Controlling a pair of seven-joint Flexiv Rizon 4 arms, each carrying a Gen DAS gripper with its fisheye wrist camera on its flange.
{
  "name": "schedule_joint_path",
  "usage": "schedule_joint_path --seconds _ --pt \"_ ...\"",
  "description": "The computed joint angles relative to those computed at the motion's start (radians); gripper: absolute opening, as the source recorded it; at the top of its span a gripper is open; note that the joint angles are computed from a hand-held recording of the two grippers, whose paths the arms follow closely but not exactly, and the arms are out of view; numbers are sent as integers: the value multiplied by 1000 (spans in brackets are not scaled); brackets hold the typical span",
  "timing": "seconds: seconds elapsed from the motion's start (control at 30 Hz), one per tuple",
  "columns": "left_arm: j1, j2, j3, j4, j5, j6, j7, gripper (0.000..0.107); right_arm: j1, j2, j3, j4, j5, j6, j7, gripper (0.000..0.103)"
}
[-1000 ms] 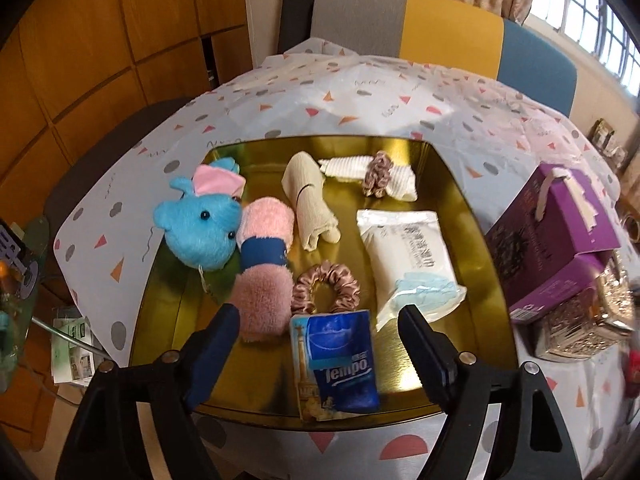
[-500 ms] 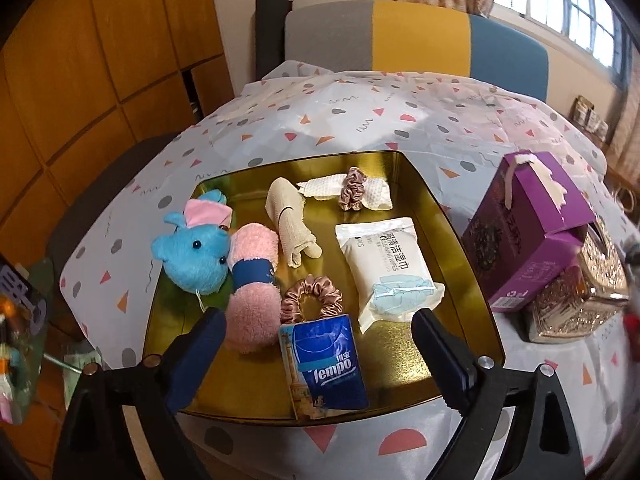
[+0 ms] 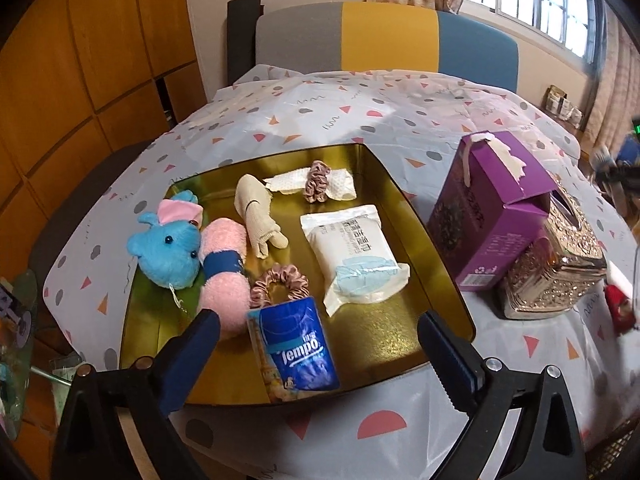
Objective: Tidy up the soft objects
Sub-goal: 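Carry the white knit glove over the gold tin with the right gripper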
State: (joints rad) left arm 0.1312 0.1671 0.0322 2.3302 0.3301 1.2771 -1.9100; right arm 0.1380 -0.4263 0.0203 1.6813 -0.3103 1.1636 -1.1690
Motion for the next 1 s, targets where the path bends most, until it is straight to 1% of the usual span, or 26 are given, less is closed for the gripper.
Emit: schedule_joint_path --seconds 0.23,0.33,0.53,0.77,1.0 --pt "-7 11 12 29 -42 29 37 100 48 17 79 -60 41 5 -84 34" --pt "-4 15 16 40 -57 38 54 100 78 19 121 -101 68 12 -143 34" --pt "8 27 23 61 -83 51 86 100 146 28 192 -144 118 34 -271 34" --pt "32 45 22 83 -98 64 93 100 216 48 256 -144 189 32 -402 34" --pt "57 64 25 103 -102 77 92 100 249 73 325 -111 308 0 -541 34"
